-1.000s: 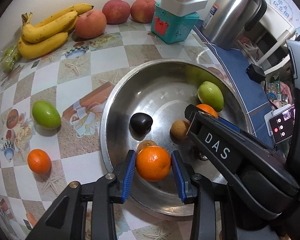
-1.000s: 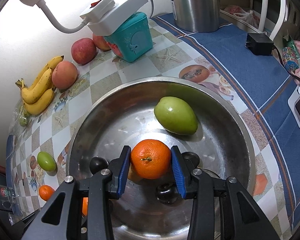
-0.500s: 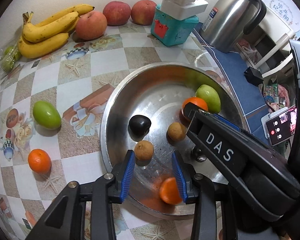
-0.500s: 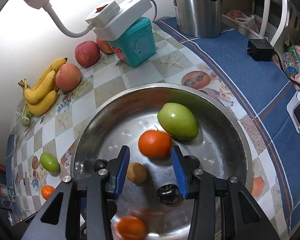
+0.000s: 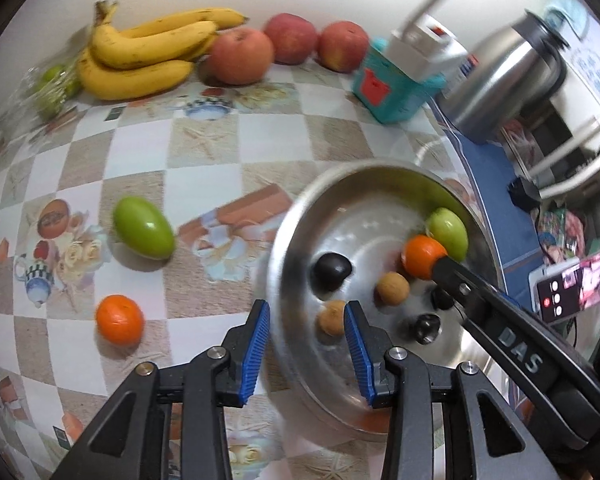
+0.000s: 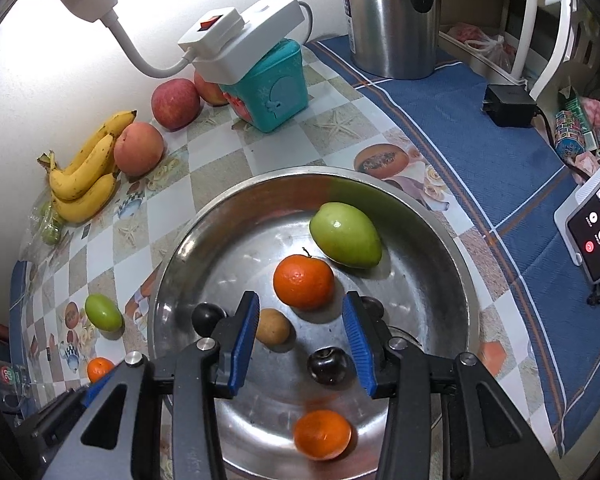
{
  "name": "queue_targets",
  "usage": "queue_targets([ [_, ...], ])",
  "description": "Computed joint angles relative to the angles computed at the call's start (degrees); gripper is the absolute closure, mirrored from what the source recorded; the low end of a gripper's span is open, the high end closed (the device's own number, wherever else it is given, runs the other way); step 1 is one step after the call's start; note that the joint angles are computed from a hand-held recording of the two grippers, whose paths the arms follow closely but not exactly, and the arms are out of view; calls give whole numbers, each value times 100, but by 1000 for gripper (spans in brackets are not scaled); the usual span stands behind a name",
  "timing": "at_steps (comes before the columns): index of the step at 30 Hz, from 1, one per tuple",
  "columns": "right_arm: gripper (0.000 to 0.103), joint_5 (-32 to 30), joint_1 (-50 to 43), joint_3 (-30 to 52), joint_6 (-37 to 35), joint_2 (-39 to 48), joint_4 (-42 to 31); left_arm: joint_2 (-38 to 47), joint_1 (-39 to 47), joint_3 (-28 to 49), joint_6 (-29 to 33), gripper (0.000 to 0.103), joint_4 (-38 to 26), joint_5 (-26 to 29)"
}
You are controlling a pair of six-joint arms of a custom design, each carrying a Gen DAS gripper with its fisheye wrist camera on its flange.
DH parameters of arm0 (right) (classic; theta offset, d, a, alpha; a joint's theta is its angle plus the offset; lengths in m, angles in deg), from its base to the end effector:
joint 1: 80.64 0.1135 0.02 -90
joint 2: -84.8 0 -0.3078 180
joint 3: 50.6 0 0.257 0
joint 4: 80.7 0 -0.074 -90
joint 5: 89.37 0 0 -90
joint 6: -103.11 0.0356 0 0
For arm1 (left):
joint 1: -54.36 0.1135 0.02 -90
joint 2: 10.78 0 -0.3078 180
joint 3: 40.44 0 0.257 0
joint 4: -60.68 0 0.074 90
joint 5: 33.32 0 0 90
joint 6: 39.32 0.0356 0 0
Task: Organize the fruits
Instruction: 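Withdraw both open grippers from the bowl toward the remaining orange and green fruit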
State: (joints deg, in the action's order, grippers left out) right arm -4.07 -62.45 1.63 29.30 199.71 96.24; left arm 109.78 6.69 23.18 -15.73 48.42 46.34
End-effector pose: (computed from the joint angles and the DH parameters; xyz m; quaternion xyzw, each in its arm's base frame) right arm 0.2960 0.1003 0.0645 -0.0257 0.9766 0.1003 0.1887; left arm 0.2441 -0.2584 0.0612 -0.1755 0.9639 -0.1026 0.1722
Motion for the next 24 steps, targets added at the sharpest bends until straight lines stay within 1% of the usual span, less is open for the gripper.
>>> queue_targets([
  [3, 58, -48, 55, -24, 3, -86, -54, -204, 122, -322, -189, 61, 83, -104],
  [9, 59, 45, 259, -61, -12, -254, -174, -576, 324, -856, -480, 60, 213, -223],
  [13, 59, 137, 362, -87, -21, -372, -244, -778, 430, -1160, -661, 58, 282, -287],
  [17, 54, 192, 463, -29, -31, -314, -317, -915, 534, -1374, -777, 56, 348, -312],
  [19, 54, 209, 505, 1, -39, -280, -348, -939, 569, -1416, -824, 50, 331, -314],
  [20, 53, 218, 524, 18, -48, -266, -368, -941, 573, -1412, -849, 37, 289, -323],
  [21, 49, 229, 537, 32, -50, -254, -389, -929, 578, -1388, -882, 23, 209, -341],
  [22, 46, 244, 553, 45, -51, -238, -405, -908, 571, -1343, -925, 19, 83, -384],
  [23, 38, 261, 564, 56, -50, -227, -416, -898, 564, -1318, -952, 16, -5, -417],
  [24, 32, 279, 575, 64, -48, -220, -434, -886, 561, -1302, -968, 15, -68, -439],
])
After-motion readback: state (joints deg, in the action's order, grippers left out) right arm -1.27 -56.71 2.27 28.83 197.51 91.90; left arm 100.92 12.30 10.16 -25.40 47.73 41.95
